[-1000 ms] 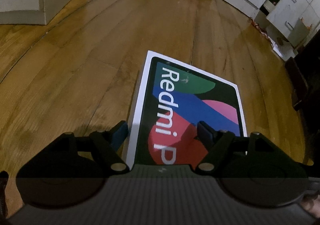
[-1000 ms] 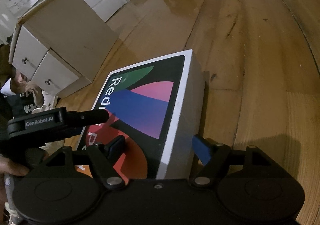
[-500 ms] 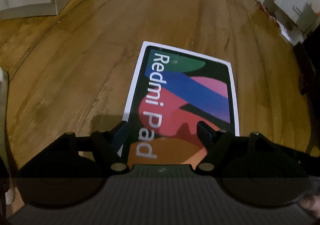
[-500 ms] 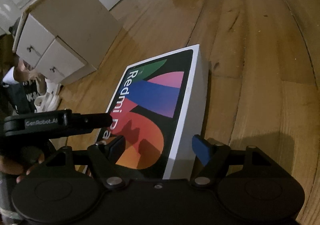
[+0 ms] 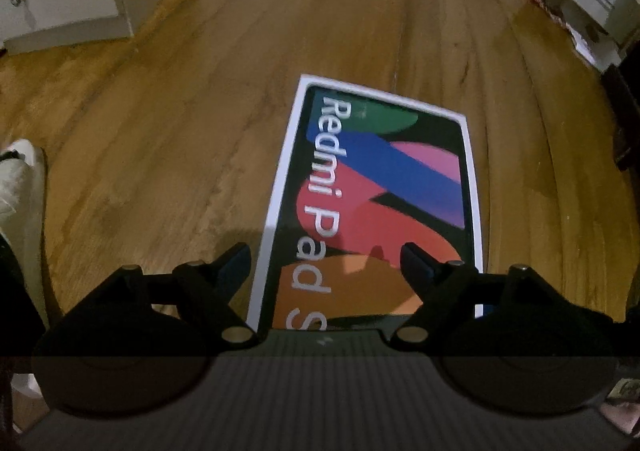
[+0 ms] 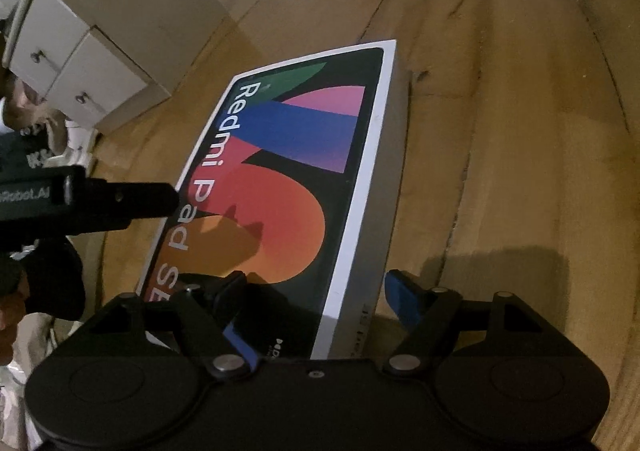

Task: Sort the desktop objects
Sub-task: 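Lower the box flat onto the floor and open both tools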

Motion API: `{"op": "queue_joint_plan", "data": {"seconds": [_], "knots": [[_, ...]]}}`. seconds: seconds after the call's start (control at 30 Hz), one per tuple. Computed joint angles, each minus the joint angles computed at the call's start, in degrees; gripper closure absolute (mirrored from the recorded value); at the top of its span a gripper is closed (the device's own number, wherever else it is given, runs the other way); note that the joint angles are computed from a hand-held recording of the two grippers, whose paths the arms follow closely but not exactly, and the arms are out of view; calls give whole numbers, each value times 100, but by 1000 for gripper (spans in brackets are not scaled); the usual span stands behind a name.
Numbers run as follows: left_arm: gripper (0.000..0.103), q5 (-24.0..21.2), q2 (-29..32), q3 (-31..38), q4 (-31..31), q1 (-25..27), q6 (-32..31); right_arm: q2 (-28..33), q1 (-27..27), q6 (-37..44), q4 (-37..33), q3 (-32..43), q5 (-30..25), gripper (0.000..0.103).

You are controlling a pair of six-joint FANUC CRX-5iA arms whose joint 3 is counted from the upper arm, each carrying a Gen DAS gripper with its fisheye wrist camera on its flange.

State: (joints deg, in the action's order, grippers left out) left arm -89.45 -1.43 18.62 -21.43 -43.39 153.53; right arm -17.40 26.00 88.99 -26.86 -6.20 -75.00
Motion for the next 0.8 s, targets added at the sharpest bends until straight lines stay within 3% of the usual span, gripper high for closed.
{"op": "queue_joint_plan", "data": {"seconds": [0.23,0.6,0.73,0.8], "knots": [[14,-663,265,675,-685,-391,-333,-638,634,-995,744,-737,781,17],[13,-945,428,1071,-843,-733,-366,-1306,1725,-2705,2005,-1519,1376,14],[13,-841,435,1030,-627,-753,-74,-1714,1938,-3464,2192,-1982,1789,14],[13,-715,408,985,-468,-716,50,-1704,2048,-3780,2347,-1984,1741,14]]}}
